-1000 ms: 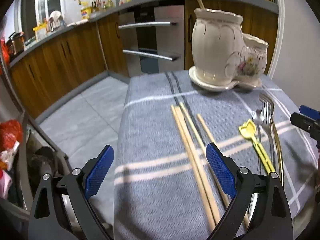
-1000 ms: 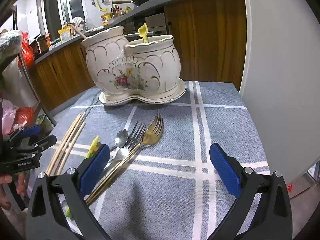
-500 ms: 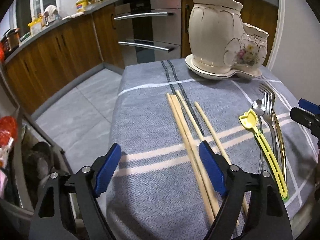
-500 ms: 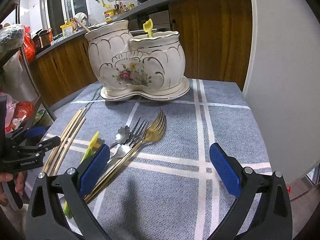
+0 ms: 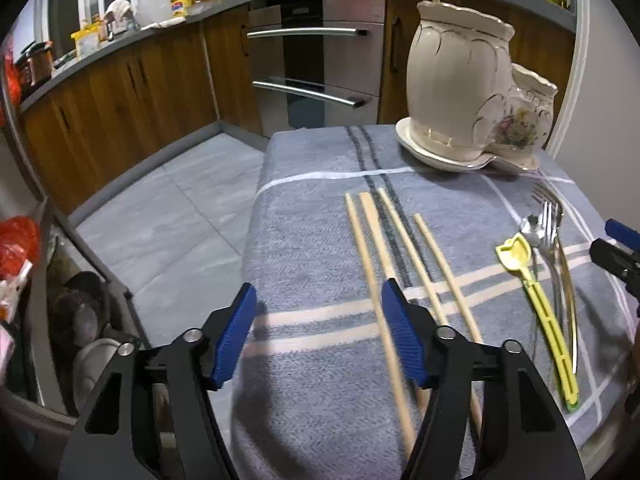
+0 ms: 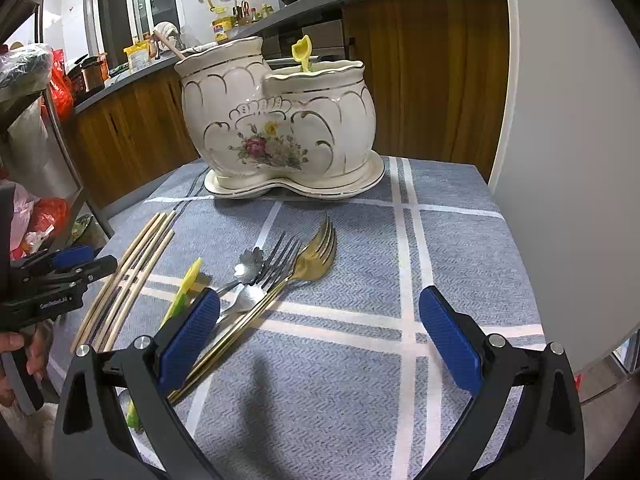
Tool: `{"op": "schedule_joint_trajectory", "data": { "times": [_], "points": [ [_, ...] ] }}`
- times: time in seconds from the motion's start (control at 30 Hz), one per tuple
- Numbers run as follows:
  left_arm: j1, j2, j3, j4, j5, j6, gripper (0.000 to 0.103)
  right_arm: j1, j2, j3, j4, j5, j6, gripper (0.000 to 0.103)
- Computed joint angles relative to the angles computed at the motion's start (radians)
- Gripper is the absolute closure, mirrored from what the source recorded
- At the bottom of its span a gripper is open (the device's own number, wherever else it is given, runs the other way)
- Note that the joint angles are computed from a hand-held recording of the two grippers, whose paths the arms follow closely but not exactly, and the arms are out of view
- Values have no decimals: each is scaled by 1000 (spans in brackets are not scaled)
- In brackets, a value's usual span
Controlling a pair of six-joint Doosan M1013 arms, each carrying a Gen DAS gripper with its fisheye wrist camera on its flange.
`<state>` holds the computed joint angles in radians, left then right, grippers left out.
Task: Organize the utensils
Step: 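Grasp another chopstick with the left tool while the right tool grasps a gold fork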
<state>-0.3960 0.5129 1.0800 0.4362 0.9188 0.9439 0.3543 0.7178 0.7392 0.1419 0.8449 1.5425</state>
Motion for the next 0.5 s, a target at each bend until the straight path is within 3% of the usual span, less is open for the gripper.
{"op": "schedule_joint_trajectory", "data": {
  "times": [0.17, 0.33, 0.43, 0.5],
  "points": [
    [-2, 9, -14, -34, -1, 57, 54, 4, 1, -1, -10, 0, -6, 5],
    [-7, 16, -22, -52, -7, 123, 81, 9, -1, -2, -4, 5, -33, 6],
    [-8, 15, -19, -35, -3, 114, 93, 13, 14, -32, 6, 54, -45, 22],
    [-7, 12, -15, -32, -6, 113, 95, 15, 36, -76, 8, 112, -23, 35]
  ]
}}
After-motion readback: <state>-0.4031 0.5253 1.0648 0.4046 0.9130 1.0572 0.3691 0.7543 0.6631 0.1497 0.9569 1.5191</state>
